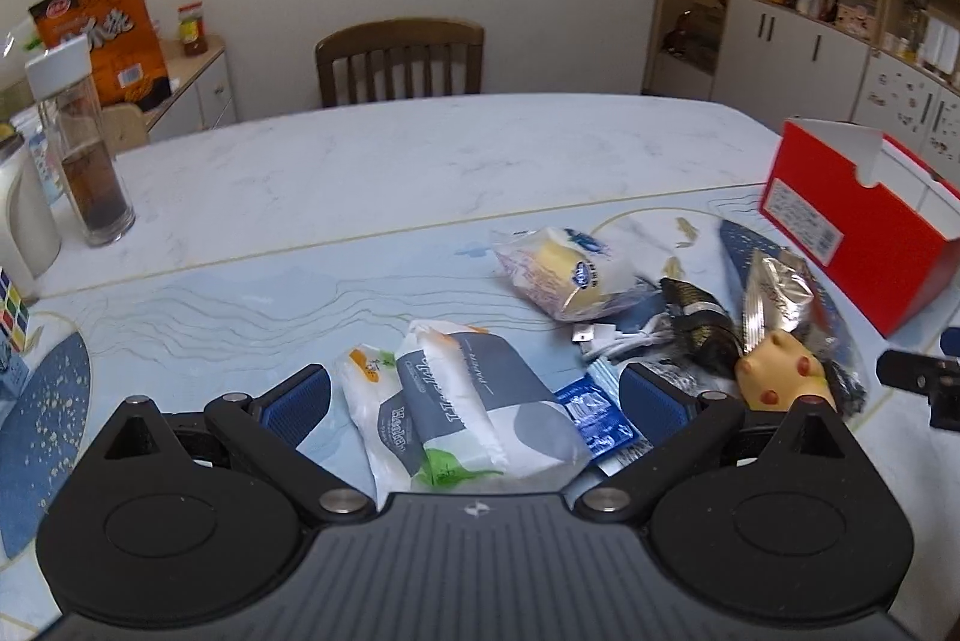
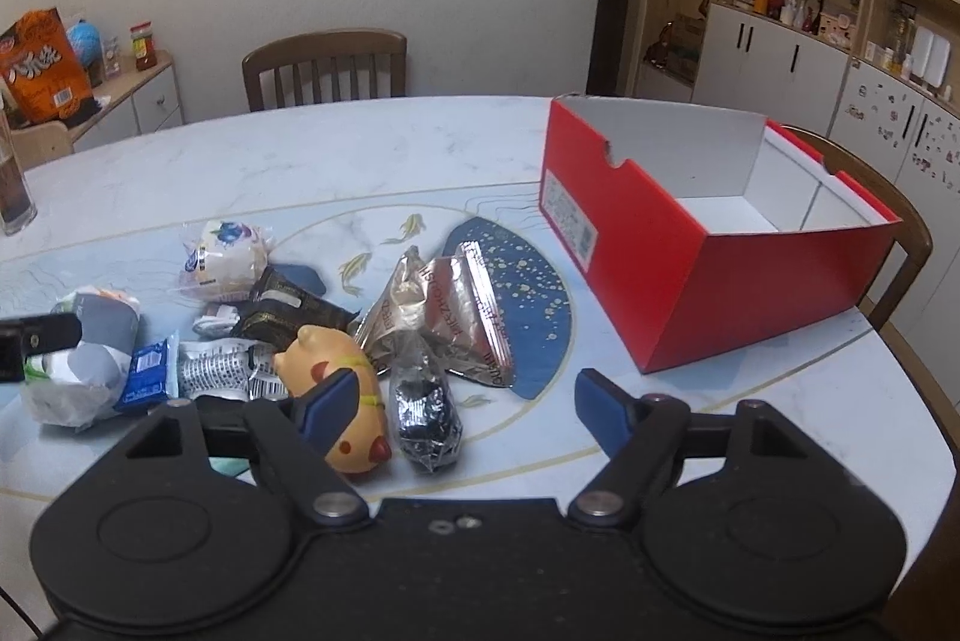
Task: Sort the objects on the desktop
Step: 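Move both tools toward the pile of snacks on the table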
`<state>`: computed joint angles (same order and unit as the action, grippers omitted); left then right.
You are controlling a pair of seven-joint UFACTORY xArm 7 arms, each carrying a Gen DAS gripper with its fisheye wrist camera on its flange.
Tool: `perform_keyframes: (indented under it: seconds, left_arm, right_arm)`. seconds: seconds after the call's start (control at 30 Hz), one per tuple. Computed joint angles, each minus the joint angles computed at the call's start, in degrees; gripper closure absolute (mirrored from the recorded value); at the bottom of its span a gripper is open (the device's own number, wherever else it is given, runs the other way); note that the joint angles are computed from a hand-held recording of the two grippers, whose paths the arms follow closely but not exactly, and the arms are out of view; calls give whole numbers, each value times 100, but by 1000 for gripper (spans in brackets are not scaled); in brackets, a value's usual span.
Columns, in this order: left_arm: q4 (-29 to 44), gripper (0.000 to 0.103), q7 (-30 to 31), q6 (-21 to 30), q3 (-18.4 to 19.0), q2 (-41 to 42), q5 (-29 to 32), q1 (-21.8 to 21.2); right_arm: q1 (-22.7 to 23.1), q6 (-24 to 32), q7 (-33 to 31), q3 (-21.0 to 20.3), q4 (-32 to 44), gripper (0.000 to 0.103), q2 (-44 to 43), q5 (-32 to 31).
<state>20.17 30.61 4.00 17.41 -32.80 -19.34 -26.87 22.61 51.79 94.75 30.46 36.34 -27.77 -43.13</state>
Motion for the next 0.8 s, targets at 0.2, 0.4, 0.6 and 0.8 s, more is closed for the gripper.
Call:
perform_keyframes:
  seconds: [0.2,0.4,0.6,0.8]
  left_arm:
    - [251,0,-613,168,-587,485,27,547]
    - [353,0,-915,276,-837,718,174,809]
    - [359,0,-1100,129,-1038,865,275,928]
    - [485,0,-1371,205,-1169,1096,393,1046]
  right_arm:
    - [-56,-270,-25,-136,-58,32,110,-85]
    - [-135,-732,-115,-299,-194,40,175,-103]
    - [-238,-1034,-251,-390,-294,47,218,-59]
    - [-347,-1293,-418,-434,-400,50,189,11]
